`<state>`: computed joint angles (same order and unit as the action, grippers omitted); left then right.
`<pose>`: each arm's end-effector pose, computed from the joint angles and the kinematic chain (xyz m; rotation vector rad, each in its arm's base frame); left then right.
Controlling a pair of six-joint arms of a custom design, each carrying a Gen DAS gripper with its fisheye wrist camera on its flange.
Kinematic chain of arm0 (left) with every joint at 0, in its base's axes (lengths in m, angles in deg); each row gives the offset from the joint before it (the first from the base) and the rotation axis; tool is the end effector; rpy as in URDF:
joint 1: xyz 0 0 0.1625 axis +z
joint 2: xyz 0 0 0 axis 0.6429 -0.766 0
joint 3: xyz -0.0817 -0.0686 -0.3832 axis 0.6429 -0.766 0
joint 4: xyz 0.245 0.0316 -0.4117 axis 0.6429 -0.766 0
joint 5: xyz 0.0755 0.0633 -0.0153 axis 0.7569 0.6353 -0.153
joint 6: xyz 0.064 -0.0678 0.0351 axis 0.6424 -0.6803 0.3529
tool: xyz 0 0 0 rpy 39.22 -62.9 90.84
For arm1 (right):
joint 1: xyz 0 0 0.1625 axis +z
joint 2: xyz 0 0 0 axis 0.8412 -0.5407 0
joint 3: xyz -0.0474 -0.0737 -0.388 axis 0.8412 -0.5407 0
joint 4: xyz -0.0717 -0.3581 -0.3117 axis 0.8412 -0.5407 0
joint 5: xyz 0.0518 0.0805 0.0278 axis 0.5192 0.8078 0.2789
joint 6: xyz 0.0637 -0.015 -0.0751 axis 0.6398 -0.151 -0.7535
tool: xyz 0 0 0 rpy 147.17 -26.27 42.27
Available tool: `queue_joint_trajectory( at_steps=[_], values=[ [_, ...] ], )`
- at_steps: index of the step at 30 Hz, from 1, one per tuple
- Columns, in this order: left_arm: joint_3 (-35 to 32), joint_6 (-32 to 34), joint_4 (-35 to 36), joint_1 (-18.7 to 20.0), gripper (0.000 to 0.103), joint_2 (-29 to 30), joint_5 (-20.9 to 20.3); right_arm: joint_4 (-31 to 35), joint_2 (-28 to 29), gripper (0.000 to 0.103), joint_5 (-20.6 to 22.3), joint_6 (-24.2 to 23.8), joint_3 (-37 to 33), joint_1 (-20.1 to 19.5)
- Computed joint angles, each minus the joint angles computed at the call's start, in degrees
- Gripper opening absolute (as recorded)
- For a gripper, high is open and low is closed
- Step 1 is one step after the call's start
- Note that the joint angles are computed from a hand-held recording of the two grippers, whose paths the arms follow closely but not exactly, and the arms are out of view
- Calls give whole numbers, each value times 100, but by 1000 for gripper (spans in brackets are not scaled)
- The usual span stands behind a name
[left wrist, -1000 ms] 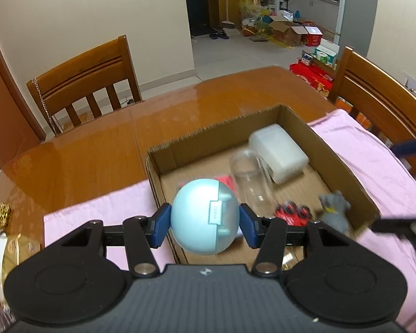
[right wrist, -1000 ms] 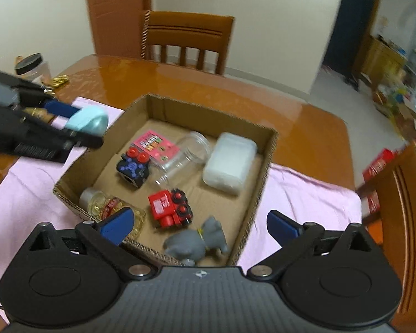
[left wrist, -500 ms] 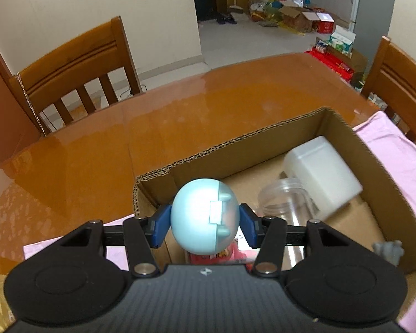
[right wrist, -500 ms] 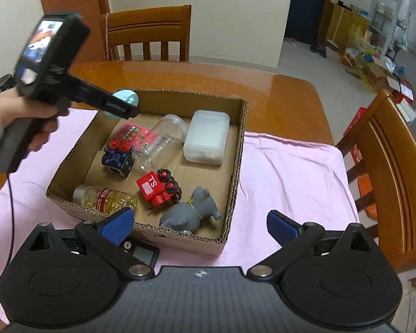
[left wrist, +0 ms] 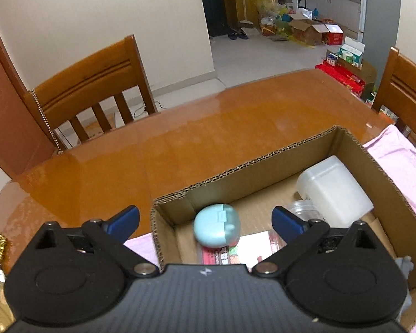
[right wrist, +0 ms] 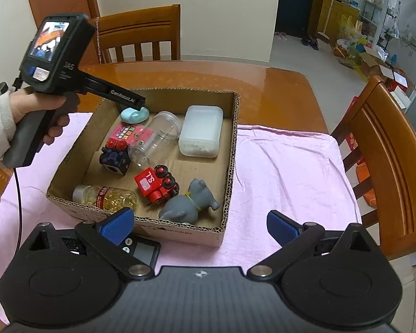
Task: Organize rigid objects
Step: 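Carry the egg case and red train into the box and open both tools, then move both tools back toward the black timer and black oval object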
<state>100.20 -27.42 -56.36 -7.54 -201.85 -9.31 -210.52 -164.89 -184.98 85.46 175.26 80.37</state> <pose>-0.1262 -0.3404 0.2864 0.5474 2.1018 -0.7351 0.3389 -0.2210 0.1266 0.7077 -2.3590 0.5644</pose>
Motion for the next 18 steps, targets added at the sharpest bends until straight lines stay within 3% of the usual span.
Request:
queue_joint_trajectory(
  at_steps=[7,18],
  values=[
    [-175,-1494,2093,-843,101,-645,-91,-431,-27,103,-157,-150,250,53],
    [-266,-4914,5731,-3088,102,-1465,-1163,-957,374,103,-334,-176,735,43]
  ],
)
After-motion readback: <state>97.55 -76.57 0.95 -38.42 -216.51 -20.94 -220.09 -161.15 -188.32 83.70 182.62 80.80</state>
